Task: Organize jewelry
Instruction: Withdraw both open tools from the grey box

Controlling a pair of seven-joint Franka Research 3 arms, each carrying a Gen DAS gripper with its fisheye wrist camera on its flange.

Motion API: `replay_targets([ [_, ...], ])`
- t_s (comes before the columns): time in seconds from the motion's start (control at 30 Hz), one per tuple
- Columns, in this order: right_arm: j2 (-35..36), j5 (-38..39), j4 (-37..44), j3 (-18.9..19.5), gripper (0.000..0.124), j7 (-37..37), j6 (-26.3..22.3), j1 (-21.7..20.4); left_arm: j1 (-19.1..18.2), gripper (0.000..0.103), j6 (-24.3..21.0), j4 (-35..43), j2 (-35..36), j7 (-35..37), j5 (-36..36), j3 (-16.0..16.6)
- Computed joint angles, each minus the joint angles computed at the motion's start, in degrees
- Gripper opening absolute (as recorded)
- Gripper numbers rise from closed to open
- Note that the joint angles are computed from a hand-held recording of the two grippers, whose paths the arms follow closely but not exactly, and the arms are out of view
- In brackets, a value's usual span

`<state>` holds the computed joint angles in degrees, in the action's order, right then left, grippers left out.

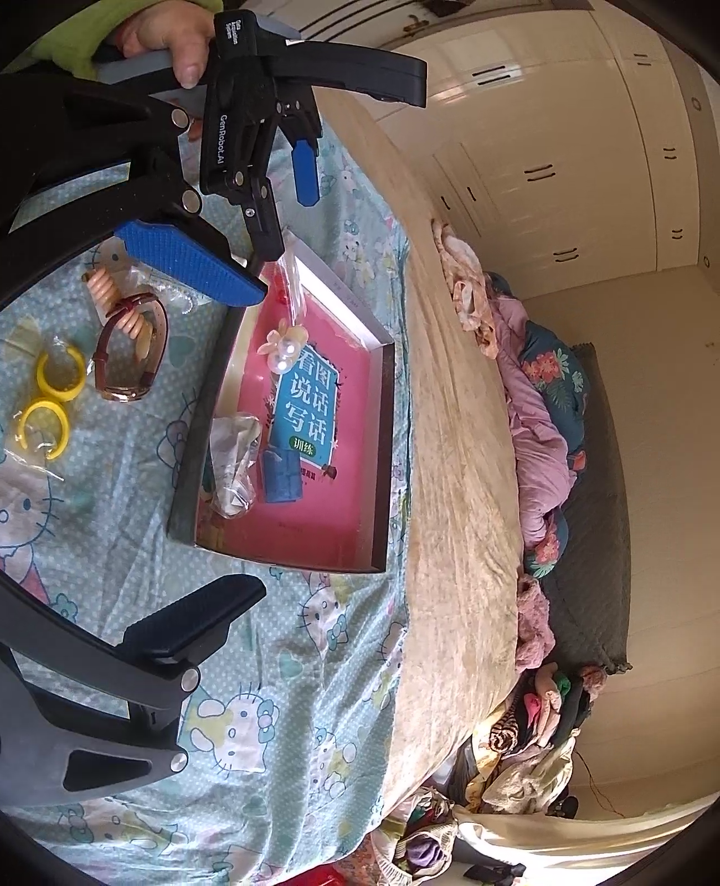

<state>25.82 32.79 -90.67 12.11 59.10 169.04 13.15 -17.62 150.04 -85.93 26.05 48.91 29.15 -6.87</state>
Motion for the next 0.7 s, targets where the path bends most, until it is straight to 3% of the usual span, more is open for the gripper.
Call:
replay_targets([
  [0.7,-5.7,6.4,-6.4,2.4,0.097,-7.9,1.9,-0.4,0.4,0.093,3.0,-11.5,-8.5,-8.1,6.5,0.1],
])
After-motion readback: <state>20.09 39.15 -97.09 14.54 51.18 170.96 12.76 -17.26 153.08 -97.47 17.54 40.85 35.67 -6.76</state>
